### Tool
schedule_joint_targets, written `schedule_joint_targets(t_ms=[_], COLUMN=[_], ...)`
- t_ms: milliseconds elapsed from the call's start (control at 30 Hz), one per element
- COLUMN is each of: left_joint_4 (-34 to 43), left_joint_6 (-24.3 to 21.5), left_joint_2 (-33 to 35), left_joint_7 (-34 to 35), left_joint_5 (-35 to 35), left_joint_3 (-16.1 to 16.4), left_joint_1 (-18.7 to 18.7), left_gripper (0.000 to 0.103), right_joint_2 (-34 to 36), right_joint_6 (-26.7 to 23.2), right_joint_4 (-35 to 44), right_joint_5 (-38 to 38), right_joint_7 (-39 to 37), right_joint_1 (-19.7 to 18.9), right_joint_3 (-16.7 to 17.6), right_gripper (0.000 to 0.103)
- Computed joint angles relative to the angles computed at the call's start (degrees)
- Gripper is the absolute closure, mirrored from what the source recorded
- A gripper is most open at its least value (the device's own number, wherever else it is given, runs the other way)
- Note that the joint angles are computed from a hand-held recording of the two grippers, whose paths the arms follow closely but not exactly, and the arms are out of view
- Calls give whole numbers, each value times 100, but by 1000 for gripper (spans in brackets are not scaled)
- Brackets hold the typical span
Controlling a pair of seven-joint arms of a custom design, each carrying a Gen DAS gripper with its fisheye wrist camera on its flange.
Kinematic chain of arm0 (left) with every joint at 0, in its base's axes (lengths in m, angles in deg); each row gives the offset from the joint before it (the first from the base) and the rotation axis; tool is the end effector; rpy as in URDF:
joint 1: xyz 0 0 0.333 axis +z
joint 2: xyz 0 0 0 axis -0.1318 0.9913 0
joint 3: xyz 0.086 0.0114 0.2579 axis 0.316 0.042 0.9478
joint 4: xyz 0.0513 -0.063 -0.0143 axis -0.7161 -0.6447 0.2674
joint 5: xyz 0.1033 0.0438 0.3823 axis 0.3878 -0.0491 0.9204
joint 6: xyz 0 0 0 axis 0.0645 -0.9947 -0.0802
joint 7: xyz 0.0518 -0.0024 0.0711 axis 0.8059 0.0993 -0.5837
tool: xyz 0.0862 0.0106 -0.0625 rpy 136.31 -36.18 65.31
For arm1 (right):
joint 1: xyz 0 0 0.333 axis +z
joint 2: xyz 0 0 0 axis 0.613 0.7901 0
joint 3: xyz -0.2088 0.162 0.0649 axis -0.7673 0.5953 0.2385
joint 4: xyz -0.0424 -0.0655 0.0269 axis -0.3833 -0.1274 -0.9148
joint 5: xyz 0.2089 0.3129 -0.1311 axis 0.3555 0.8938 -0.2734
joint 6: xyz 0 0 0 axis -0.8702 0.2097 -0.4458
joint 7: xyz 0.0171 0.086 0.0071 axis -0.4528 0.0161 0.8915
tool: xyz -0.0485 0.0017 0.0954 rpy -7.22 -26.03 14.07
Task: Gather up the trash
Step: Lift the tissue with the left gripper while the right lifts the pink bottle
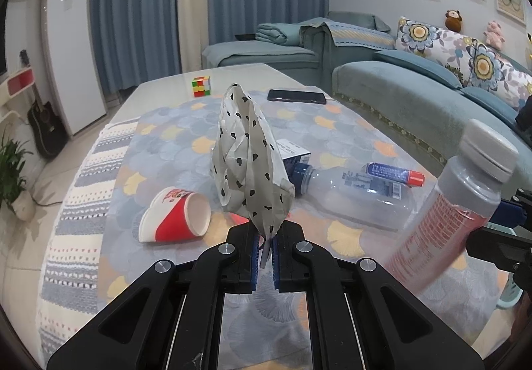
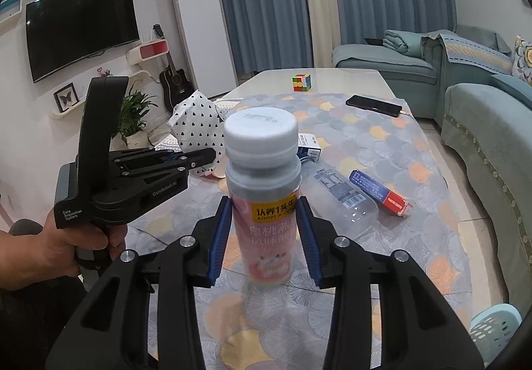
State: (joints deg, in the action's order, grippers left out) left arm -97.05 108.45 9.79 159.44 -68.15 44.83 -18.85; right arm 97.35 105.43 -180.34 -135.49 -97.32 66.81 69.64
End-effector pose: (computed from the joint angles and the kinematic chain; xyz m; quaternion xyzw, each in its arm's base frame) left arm 0.6414 -0.2346 0.3401 -0.4745 0.7570 -0.3764 0.2453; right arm 0.5340 0.3708 0.3510 -0.6608 0.5741 -0.2403 0.4196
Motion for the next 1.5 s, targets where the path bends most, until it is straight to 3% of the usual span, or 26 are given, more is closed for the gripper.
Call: schedule_joint_targets(t_ms=[167, 267, 367, 467, 500, 533, 600, 667, 733, 900, 1233, 1267, 1367, 1500], left_joint_4=[-28, -35, -39, -29, -21, -13, 3, 0, -18, -8, -21, -36, -96, -97], left_joint_6=[33, 32, 33, 31, 17, 6, -22, -29, -19, -29, -90, -95, -79, -79], left_joint_2=[-15, -17, -22, -19, -16, -12, -7, -14, -31, -49, -130, -142, -187, -204], left_joint_7=[1, 5, -2, -41, -58, -85, -115, -141, -156, -228, -353, -345, -336, -329], left_joint_5=[10, 12, 10, 4, 3, -2, -5, 2, 7, -17, -61, -57, -52, -66], left_joint_3=[-13, -26, -17, 64, 96, 137, 157, 187, 190, 226, 160, 141, 125, 61], left_joint_1=[5, 18, 7, -65, -91, -124, -129, -149, -142, -111, 71, 91, 107, 158], left_gripper=[99, 99, 99, 99, 98, 98, 98, 98, 98, 98, 98, 98, 98, 98], right_joint_2=[4, 34, 66, 161, 246, 307, 429, 568, 784, 1358, 2612, 2676, 2699, 2111], right_joint_6=[-10, -22, 69, 98, 134, 37, -145, -289, -470, -667, -1667, -1764, -1926, -1175], right_joint_4=[27, 37, 56, 30, 13, -8, 64, 229, 451, 1035, 2705, 2798, 2828, 1917], right_joint_5=[-73, 97, 255, 974, 1577, 2167, 2576, 2561, 3051, 4248, 5760, 5837, 6063, 5821], right_joint_7=[71, -166, -359, -1010, -1594, -2186, -2534, -2434, -2847, -3858, -5378, -5469, -5866, -5520], right_joint_1=[-3, 1, 3, -2, -119, -234, -195, 36, 16, -162, 30, 81, 175, 566], right_joint_3=[5, 18, 7, 9, 129, 293, 302, 77, 126, 366, 428, 375, 304, -266], right_gripper=[67, 75, 75, 75, 74, 71, 33, 27, 24, 24, 24, 25, 55, 55])
